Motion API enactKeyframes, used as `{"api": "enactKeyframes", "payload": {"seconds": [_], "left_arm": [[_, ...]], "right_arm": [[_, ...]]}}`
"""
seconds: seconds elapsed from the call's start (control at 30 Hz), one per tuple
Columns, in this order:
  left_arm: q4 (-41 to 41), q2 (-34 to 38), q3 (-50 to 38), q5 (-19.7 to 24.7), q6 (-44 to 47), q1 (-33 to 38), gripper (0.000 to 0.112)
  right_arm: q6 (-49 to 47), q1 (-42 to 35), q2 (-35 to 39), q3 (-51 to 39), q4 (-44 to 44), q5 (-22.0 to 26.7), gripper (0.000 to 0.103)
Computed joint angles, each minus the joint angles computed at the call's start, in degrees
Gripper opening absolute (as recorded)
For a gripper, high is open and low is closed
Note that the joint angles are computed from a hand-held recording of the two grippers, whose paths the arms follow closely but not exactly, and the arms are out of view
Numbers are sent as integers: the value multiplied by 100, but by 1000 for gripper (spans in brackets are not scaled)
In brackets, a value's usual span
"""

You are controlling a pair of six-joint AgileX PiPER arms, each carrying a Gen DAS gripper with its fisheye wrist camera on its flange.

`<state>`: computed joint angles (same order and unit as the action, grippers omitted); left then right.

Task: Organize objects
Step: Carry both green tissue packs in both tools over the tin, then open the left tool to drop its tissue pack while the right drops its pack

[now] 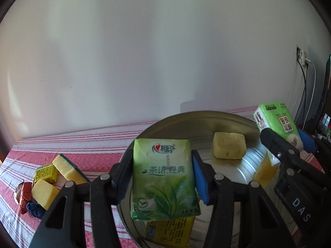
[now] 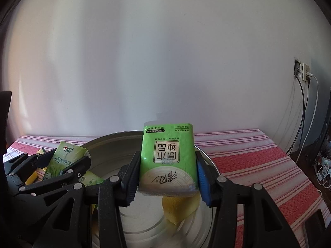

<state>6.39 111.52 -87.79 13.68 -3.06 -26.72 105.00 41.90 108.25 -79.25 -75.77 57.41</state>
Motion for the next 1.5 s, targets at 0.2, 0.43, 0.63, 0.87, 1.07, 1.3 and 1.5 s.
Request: {"api": "enactKeyframes", "payload": {"seconds": [0.2, 0.43, 0.63, 0.87, 1.07, 1.3, 1.5], "left_arm": [[-44, 103, -98, 82, 85, -34, 54], [240, 153, -196, 258, -197, -54, 54], [488, 234, -266, 297, -437, -93, 54], [666, 390, -372, 263, -564, -128, 54], [882, 463, -487, 342, -903, -110, 75], [680, 273, -248, -174, -1138, 103, 103], [747, 214, -120, -327, -1176, 170, 103]], "right_arm": [[-180, -9, 28, -128, 176, 9, 52], [-350, -59, 74, -179, 397, -31, 52], [-401, -101, 93, -193, 480, -87, 52], [-510, -180, 120, -221, 611, -251, 52], [-164, -189, 24, -61, 511, -307, 62], [1082, -206, -342, 487, 50, -375, 81], [1396, -138, -350, 537, -168, -501, 82]]}}
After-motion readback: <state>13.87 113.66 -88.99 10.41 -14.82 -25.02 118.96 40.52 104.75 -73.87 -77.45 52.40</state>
